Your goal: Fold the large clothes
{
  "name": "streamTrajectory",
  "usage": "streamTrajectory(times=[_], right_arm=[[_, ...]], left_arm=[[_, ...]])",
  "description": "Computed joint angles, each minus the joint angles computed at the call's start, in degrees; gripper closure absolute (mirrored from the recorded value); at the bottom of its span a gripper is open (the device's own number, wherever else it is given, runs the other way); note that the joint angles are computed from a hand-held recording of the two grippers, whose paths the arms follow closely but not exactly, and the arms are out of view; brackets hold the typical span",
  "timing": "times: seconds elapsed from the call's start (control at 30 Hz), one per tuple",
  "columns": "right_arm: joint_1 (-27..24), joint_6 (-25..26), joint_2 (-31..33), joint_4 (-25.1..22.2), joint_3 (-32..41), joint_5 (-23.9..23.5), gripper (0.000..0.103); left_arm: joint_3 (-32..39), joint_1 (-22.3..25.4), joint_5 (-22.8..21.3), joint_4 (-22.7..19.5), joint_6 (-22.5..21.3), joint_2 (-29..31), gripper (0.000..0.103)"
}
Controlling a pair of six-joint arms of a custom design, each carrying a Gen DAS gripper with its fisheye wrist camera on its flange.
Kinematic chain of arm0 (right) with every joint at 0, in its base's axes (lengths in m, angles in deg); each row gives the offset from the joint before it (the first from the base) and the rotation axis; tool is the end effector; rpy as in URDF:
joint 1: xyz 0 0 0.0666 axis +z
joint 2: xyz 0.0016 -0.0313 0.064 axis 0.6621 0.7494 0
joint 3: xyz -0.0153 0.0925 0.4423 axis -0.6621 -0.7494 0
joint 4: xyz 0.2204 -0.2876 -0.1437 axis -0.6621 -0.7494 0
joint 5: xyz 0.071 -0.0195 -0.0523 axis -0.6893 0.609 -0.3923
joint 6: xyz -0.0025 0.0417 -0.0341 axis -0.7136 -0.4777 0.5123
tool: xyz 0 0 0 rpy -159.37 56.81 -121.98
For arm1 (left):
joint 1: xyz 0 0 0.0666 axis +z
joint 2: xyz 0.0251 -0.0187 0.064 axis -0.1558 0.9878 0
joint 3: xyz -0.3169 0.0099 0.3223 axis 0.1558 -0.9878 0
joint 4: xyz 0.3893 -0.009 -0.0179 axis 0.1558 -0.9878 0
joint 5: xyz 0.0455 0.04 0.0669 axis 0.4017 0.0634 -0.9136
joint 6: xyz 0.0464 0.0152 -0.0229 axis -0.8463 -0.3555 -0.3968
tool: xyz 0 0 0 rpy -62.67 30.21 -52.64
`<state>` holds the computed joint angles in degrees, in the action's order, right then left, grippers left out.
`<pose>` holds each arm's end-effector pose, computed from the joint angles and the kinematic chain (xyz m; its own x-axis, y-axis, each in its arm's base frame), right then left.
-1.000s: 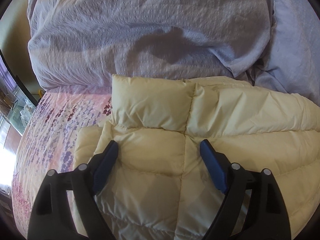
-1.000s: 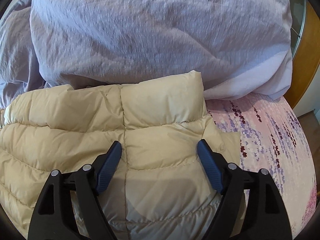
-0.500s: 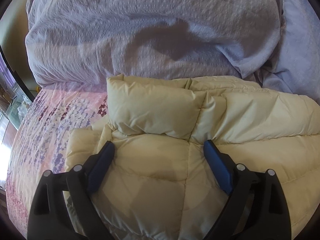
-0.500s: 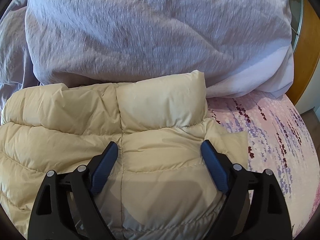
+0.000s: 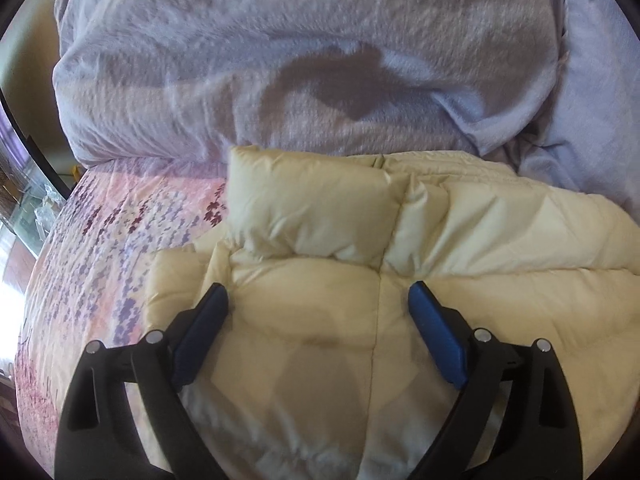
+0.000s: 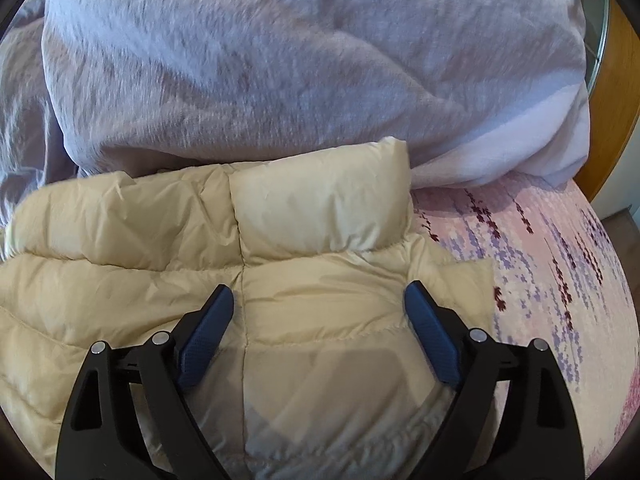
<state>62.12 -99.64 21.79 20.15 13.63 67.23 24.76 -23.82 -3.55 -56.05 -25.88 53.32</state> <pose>0.4823 0.1741 0.2863 -0.7985 0.1229 -0.5893 0.0874 0.9922 0.0886 0.4617 -0.1126 0.2797 -0.8100 -0.2097 -0.5476 -0.2572 0.9663 0.0103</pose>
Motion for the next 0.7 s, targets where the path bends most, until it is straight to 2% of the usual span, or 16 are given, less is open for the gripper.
streamTrajectory(times=[0.13, 0.23, 0.37, 0.43, 0.53, 0.7], right_arm=[[-1.5, -2.4, -3.7, -2.2, -1.4, -2.5, 0.014], [-3.8, -4.5, -6.8, -5.8, -2.8, -5.0, 0.014], [-7.4, -8.1, -10.0, -9.1, -5.8, -11.6, 0.014], [-8.5, -9.8, -11.1, -10.0, -7.6, -15.5, 0.014], [-9.5, -12.1, -12.7, -9.6, -10.7, -20.5, 0.014], [-10.7, -15.9, -14.1, -6.1, -15.1, -26.5, 0.015]], left_arm=[[-2.4, 1.1, 1.7, -1.0, -0.5, -4.6, 0.012], [-5.5, 3.2, 4.4, -2.5, 0.4, -9.1, 0.012], [-9.7, 6.2, 7.5, -4.7, 1.0, -13.8, 0.012], [-11.2, 6.0, 8.3, -5.5, 2.2, -15.3, 0.012], [-13.9, 7.0, 12.8, -5.6, 4.3, -17.3, 0.012], [-16.4, 7.1, 17.5, -5.2, 6.8, -18.2, 0.014]])
